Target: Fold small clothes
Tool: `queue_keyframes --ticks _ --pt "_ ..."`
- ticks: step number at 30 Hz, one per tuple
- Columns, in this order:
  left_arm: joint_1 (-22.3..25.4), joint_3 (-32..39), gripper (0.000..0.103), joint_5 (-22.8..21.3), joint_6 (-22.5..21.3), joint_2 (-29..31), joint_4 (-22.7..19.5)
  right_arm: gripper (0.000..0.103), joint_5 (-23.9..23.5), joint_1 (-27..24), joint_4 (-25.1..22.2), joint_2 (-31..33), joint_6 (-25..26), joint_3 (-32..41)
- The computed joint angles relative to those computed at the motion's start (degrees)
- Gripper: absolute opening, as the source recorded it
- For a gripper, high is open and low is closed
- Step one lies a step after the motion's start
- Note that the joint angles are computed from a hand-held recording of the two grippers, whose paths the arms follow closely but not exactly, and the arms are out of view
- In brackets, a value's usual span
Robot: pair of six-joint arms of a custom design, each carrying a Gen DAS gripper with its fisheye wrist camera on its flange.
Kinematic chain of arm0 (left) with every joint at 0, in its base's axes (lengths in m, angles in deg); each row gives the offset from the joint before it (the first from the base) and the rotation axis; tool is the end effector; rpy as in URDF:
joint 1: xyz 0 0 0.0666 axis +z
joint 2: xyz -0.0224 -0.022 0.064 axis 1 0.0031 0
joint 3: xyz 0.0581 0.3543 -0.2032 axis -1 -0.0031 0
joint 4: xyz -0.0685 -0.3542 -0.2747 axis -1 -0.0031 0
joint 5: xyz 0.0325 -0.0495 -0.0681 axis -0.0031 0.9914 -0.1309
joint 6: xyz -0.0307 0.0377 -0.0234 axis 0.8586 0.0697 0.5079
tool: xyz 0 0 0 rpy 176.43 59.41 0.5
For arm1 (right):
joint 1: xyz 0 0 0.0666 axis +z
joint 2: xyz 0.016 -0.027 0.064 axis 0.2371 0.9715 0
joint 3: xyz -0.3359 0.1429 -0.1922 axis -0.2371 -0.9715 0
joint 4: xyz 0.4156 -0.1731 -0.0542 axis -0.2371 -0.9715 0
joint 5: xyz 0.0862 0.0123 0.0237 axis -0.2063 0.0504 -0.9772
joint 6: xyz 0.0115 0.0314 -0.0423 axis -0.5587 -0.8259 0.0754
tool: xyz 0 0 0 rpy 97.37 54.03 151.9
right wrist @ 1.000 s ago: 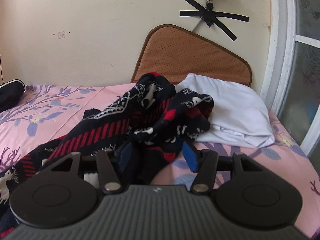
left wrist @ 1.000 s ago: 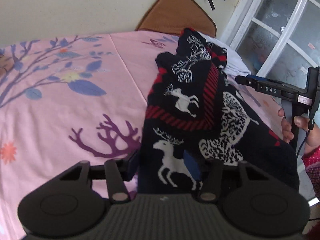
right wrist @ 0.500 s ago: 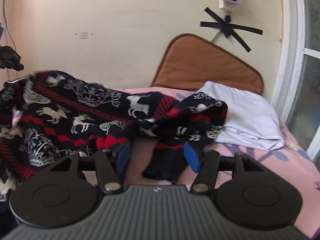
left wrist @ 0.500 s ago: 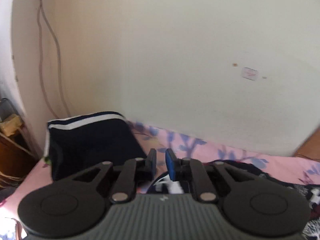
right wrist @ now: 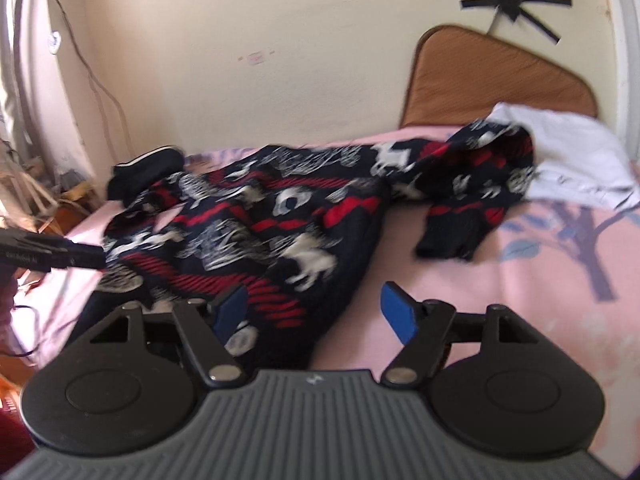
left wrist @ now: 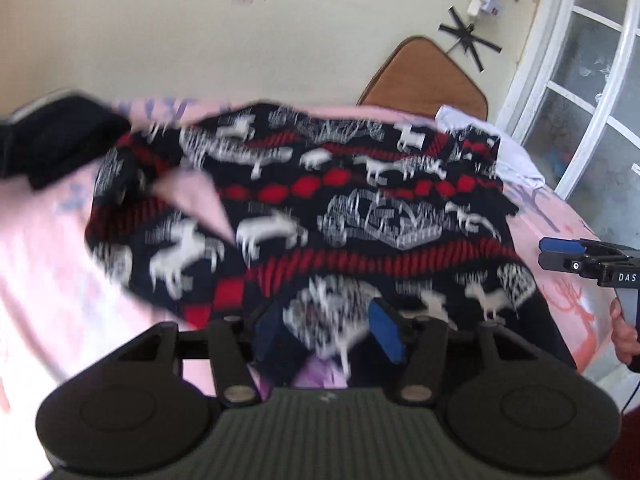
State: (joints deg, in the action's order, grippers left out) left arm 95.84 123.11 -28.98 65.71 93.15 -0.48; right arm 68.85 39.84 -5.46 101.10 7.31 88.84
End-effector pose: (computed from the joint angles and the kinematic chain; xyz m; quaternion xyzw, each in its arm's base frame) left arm 0.3452 0.0179 0.3503 0.1751 0.9025 -0.1789 0.3505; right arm 0.3777 0.1849 0.3187 -0.0708 0.8630 0.1861 0.4642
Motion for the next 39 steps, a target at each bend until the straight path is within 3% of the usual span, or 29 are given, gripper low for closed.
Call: queue_keyframes --ticks 4,6,7,8,13,16,18,22,24,28,29,30,31,32,36,39 --pt "2.73 -1.34 0.051 1.68 -0.2 -1.02 -3.98 0.075 -5.05 1.33 -0.95 -0.51 -3.87 -1.11" --pt "3.2 -1.83 0.051 2.12 -1.11 -1.72 -4.52 0.063 -8.12 1.67 -0.42 -0.37 -6.5 -1.64" --pt "3.13 -1.93 0.051 2.04 -1.42 -1.88 -4.35 0.027 -7.98 2.03 -1.11 -0.07 -6.18 -1.48" --pt "2.77 -1.88 0.051 1.7 -1.0 -2.04 -4.11 0.011 -5.74 2.43 -2.69 -0.16 -4.58 -1.19" --pt "3.32 -1.28 0.051 3.05 -0.54 -2.54 -3.8 0.011 13.31 -1.68 -3.34 -8.34 -2.93 -4.45" --pt "3.88 -0.23 0.051 4.59 -1.09 -0.83 -5.6 0.012 13.83 -6.23 -6.12 -9.71 -6.51 -5.12" --pt "3.95 0.03 0.051 4.77 -0.74 -0.04 -6.42 0.016 21.01 -4.75 -6.18 -9.69 -4.32 -5.45" --pt "3.87 0.64 0.049 8.1 0.01 1.7 -8.35 0.037 12.27 -7.05 -2.27 -11.99 -5.68 -7.57" --pt "2.59 0.69 0.049 9.03 0.73 2.65 -7.81 0.043 10.11 -7.13 -2.5 -11.42 -4.59 -7.29" --pt "-1.76 -0.12 0.049 6.7 4.7 3.8 -3.26 0.059 9.33 -5.44 -4.81 -8.43 -4.75 -5.96" --pt "-2.75 0.03 0.039 6.32 5.09 4.01 -2.81 0.058 8.95 -5.27 -5.71 -7.53 -4.97 -5.66" --pt "-3.29 0.46 0.014 6.21 4.84 4.45 -3.02 0.058 9.84 -4.62 -4.93 -7.34 -4.3 -5.98" --pt "-3.5 1.13 0.014 6.36 4.39 4.95 -4.07 0.031 8.63 -4.39 -5.78 -7.22 -3.05 -5.6" --pt "-3.05 1.57 0.014 6.8 3.73 4.86 -4.84 0.012 6.33 -4.5 -6.77 -7.43 -2.8 -5.14" --pt "3.82 3.97 0.013 7.96 -7.12 1.75 -12.76 0.012 -3.74 -4.42 -8.39 -12.54 -0.51 -4.74" --pt "6.98 4.74 0.014 0.36 -12.68 0.2 -17.39 0.012 -13.03 -4.77 -15.42 -13.74 4.65 -3.01"
